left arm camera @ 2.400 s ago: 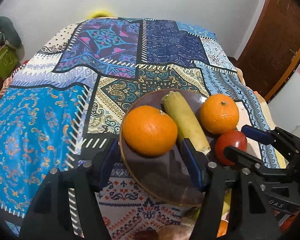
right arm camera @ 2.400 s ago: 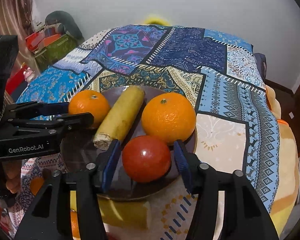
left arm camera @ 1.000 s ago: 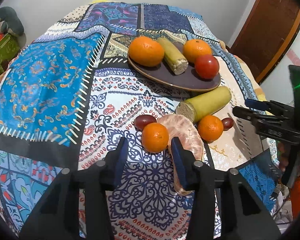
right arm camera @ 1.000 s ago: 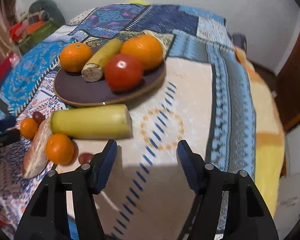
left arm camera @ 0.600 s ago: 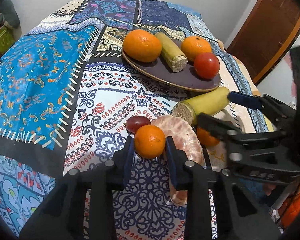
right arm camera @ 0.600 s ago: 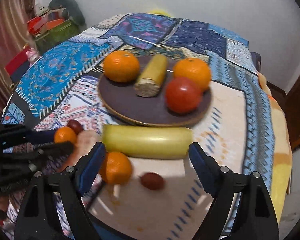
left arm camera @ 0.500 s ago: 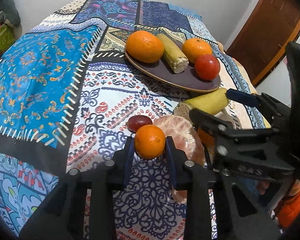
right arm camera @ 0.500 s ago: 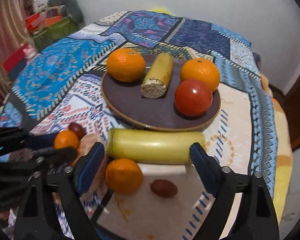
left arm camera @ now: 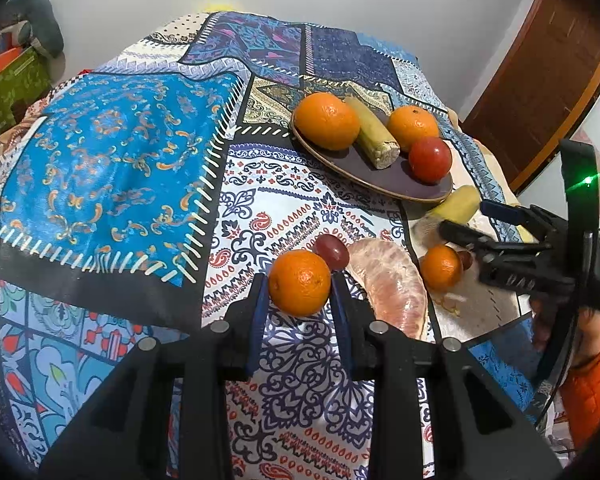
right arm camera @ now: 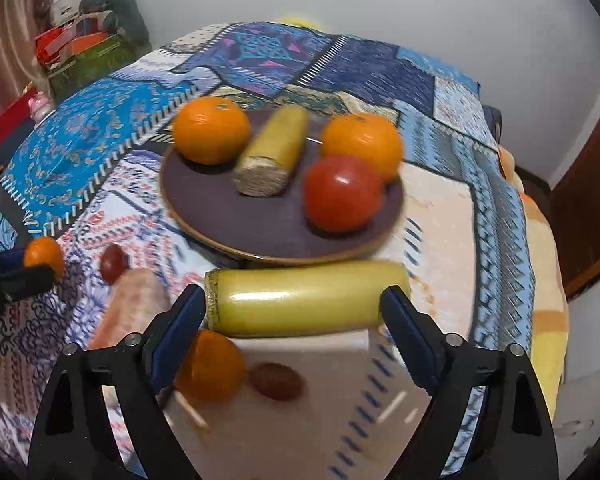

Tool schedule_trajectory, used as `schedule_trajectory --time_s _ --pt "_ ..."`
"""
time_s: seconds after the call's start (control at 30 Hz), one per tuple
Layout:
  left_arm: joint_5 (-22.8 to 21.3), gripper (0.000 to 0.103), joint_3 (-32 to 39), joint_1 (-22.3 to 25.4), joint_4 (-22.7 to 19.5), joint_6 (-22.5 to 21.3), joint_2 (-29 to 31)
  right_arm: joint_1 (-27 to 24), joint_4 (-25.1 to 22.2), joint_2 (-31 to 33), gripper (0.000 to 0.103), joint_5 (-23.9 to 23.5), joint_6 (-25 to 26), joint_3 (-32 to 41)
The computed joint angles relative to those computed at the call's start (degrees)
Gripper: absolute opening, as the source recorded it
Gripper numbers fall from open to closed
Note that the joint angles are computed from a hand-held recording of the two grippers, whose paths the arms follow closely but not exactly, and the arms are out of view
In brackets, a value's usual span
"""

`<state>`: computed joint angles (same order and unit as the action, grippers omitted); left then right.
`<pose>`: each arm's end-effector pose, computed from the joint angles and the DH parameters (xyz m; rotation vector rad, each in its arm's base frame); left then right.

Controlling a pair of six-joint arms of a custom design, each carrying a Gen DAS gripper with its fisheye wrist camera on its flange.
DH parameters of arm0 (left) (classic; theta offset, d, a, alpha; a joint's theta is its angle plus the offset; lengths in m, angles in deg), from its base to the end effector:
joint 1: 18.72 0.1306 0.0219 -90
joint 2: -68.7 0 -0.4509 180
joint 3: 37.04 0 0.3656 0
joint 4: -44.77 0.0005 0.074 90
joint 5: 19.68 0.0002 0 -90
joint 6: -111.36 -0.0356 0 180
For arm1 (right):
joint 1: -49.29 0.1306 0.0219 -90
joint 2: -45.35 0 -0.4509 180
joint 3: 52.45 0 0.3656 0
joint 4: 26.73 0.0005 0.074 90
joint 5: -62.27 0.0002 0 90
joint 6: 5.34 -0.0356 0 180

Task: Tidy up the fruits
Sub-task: 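Lift and carry the squash toward the plate with right gripper while left gripper holds the tangerine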

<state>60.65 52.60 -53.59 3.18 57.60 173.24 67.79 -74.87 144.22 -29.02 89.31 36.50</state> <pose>0.4531 -0.3091 0.3820 -0.0957 2.5565 -0.2717 0.4829 0.1619 0.4200 -0.5275 2.5340 0.1182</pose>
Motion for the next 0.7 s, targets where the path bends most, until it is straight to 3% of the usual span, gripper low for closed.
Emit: schedule_trajectory --time_s 0.13,0.27,0.4,0.57,0.7 --pt "-0.4 0.031 0.2 -0.6 -0.3 0.0 -0.1 -3.5 -1.8 -0.2 0.083 -1.8 2.4 0.3" --pt "-1.3 0.031 0.6 -1.3 -1.2 -0.2 0.1 -5.8 -3.1 -0.4 0.082 -0.4 4.9 -0.2" --pt "-1.8 0.031 1.1 -1.7 -1.6 -0.4 0.2 -7.4 -4.5 -1.3 0.076 -0.3 5.5 -0.7" --pt "-2.3 0.031 1.4 -2.2 -1.6 -0.3 0.0 -8.3 -4.1 -2.5 0.076 -4.2 1.9 0.4" --pt "-2.6 0.031 1.1 -2.6 -1.6 0.0 -0.4 -7.7 -3.4 -0.7 0.076 -1.9 -3.6 2.3"
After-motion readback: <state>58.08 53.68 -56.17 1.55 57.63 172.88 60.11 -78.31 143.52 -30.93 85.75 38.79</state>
